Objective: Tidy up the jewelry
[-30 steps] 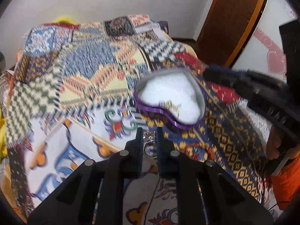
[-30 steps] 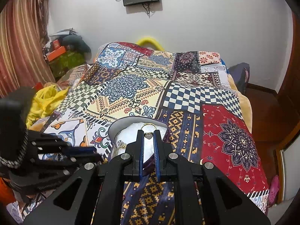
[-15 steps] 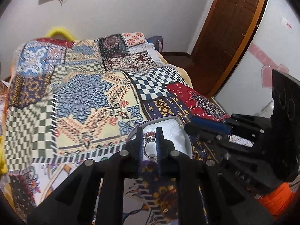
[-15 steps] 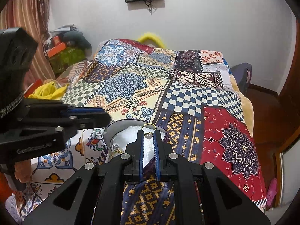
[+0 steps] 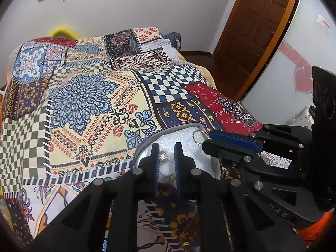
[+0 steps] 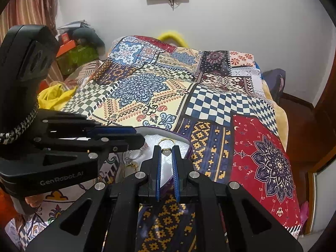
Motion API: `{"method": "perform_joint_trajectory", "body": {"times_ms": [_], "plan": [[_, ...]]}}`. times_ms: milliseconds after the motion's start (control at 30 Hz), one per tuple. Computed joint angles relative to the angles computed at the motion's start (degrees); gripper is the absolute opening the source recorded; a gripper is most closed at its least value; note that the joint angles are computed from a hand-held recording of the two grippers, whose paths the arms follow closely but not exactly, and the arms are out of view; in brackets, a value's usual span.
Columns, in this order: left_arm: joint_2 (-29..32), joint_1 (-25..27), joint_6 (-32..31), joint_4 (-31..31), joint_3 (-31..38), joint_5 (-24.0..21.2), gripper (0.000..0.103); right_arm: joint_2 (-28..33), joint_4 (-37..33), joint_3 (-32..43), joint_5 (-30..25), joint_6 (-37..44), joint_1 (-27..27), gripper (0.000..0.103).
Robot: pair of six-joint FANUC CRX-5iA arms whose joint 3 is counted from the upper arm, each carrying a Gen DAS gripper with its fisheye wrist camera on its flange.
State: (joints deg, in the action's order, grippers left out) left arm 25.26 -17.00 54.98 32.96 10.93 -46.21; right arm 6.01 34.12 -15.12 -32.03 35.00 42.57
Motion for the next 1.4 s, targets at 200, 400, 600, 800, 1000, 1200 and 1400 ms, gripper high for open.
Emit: {"method": "perform_joint_trajectory", "body": {"times_ms": [200,400,600,800,1000,1200,1400], "plan": [[-1.50,-0.30,-0.04,-1.42,-0.81,0.96,0.011,-0.17,-1.10,0.73,-1.95,0.91,0.65,0.013],[-4.20,-0.25,0.43,-2.12,-2.64,2.00,0.011,-2.09,1.79,-0.91,-2.78,-2.48,1.45,0.017],[-7.61,0.04,1.42,-3.33,-4.84,2.73,0.012,-5.33,5.20,-3.20,-3.63,-6.79,2.77,0.017],[-11.81,0.40,1.75,-4.60,-7.93,3.51,0.014,-8.22,8.60,-5.47,-4.54,-10.89,4.70,0.017],[-15.80,0.75,2.00,-5.91,-11.35,3.66,0.014,-9.84,9.36,-7.09,-5.69,-13.39,6.58,0.017],[-18.27,1.32,2.07,-6.44,-14.54,2.96,0.018,-10.85,7.43,-8.54,-6.42,-14.28,8.09,0.017],[-17.62,1.37,3.20,-8.02,-15.49,0.85,0.018,-10.77,4.90,-9.26,-7.44,-13.82,9.32,0.017]]}}
